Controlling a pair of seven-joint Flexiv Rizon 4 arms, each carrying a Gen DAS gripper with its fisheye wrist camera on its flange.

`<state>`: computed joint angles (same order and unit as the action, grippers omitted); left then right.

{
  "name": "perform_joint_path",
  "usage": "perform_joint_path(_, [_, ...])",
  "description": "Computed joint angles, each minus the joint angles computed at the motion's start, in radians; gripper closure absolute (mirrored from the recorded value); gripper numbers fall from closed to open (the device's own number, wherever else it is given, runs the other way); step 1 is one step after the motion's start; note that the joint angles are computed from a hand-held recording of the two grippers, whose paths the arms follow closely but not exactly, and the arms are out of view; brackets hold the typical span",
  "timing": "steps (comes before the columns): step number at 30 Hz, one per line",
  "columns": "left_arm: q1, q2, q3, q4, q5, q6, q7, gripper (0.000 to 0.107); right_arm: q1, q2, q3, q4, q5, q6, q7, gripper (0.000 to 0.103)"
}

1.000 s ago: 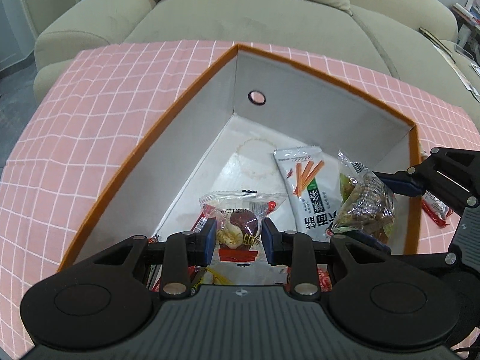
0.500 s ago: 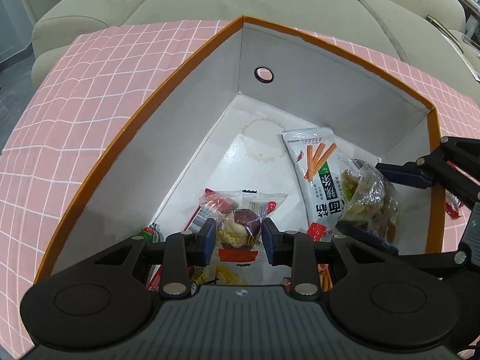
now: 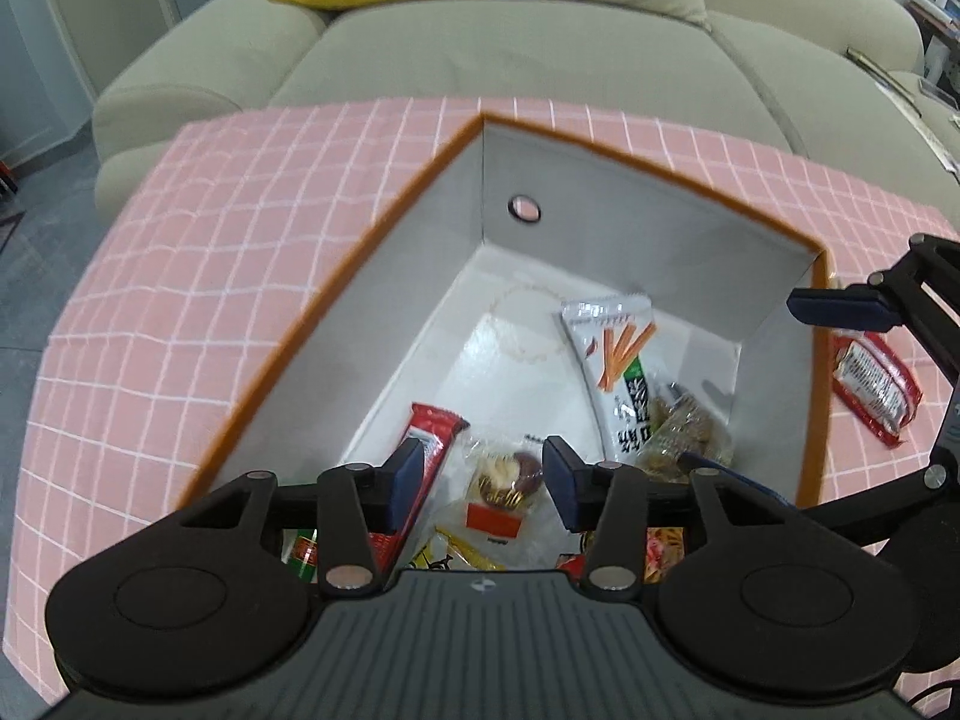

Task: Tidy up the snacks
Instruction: 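Move both tools back toward the chip bag and sausage packet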

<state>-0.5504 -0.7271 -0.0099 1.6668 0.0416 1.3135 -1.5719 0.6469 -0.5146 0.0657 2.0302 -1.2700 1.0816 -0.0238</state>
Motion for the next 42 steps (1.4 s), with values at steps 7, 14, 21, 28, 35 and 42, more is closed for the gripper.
perform_joint_path(7, [-0.015,0.059,0.01,0.067,0.001,0.093,-0.053,0.047,-0.006,0.072,0.011,0.05,-0.116,-0.028,0.175,0.018])
perform_joint_path(14, [-0.058,0.111,0.044,0.137,0.009,0.187,-0.095,0.046,-0.04,0.131,0.061,0.102,-0.235,-0.034,0.352,0.015])
perform_joint_path(21, [-0.08,0.155,0.041,0.219,-0.004,0.264,-0.12,0.046,-0.033,0.187,0.115,0.164,-0.287,-0.12,0.507,0.014])
perform_joint_path(28, [-0.11,0.179,0.022,0.318,-0.036,0.392,-0.149,0.044,-0.008,0.255,0.169,0.263,-0.287,-0.244,0.732,0.011])
perform_joint_path(35, [-0.05,0.169,-0.122,0.406,-0.101,0.497,-0.11,0.043,0.049,0.273,0.222,0.349,-0.217,-0.382,0.89,0.011])
perform_joint_path(42, [-0.098,0.128,-0.129,0.392,-0.138,0.483,-0.061,0.043,0.094,0.261,0.246,0.414,-0.135,-0.424,0.941,0.011])
